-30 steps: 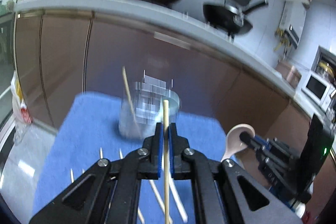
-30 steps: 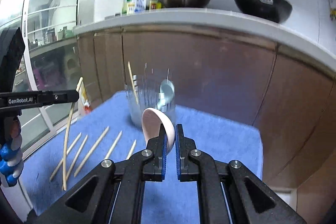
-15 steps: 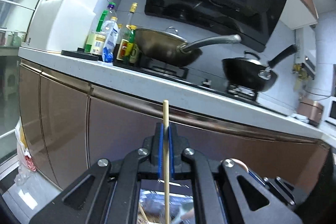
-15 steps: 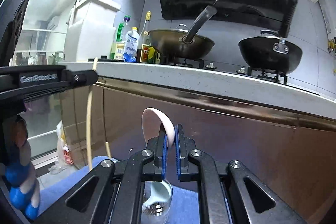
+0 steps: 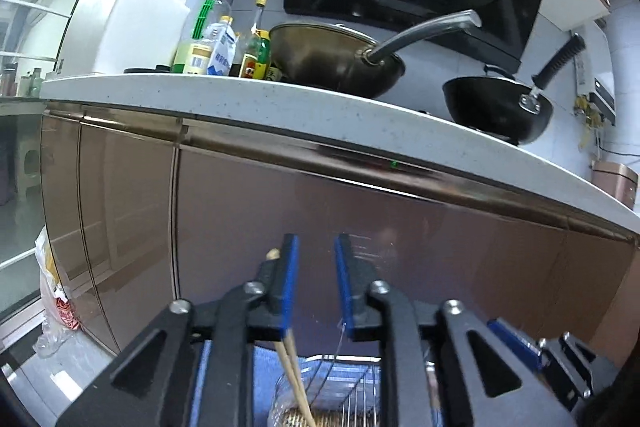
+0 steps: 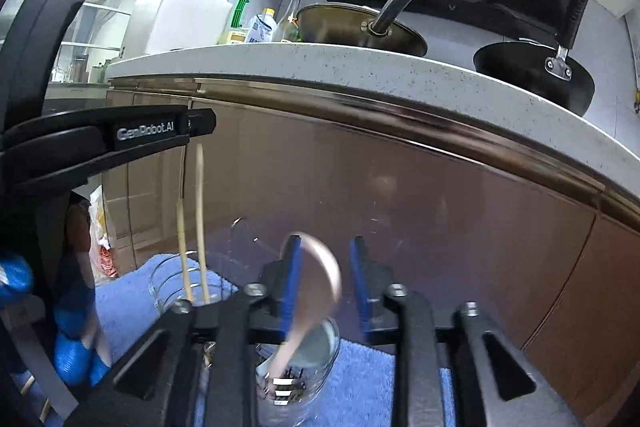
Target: Organize utensils
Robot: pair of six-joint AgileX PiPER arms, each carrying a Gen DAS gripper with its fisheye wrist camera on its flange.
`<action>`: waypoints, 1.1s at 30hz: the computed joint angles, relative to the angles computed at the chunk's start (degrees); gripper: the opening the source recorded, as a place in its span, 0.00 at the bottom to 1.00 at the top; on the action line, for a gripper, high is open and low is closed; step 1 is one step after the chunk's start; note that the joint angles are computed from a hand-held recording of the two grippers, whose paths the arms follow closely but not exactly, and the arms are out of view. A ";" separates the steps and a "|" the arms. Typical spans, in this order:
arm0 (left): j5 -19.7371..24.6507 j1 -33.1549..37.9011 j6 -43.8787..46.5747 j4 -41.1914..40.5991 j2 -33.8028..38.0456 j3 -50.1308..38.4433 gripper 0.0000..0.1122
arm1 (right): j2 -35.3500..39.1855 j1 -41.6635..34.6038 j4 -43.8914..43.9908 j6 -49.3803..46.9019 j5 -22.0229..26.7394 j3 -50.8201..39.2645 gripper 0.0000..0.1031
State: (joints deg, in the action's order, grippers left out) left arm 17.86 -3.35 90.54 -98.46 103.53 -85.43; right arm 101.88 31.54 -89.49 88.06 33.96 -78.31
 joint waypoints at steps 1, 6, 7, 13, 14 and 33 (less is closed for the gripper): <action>0.64 0.47 -2.16 2.31 -0.85 0.67 0.19 | -0.74 0.43 0.27 -0.19 0.43 0.56 0.34; 3.99 3.18 -11.83 12.58 -5.32 3.81 0.20 | -3.92 2.04 3.50 -1.81 2.42 2.26 0.35; 4.84 3.98 -13.54 14.42 -6.51 4.73 0.20 | -4.52 2.38 4.22 -2.50 2.85 2.51 0.35; 12.30 9.21 -27.32 29.88 -12.42 7.69 0.25 | -10.79 6.10 9.38 -5.94 6.04 7.14 0.35; 13.82 10.35 -28.97 31.92 -13.55 8.42 0.26 | -12.39 6.90 11.51 -7.15 6.49 8.24 0.35; 17.25 17.50 -38.25 50.62 -43.42 29.76 0.37 | -30.40 33.01 20.45 -0.30 32.01 19.08 0.49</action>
State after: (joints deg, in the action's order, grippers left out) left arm 35.11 14.15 52.28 -47.84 60.11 -55.66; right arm 71.48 64.55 -69.04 87.76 65.97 -59.23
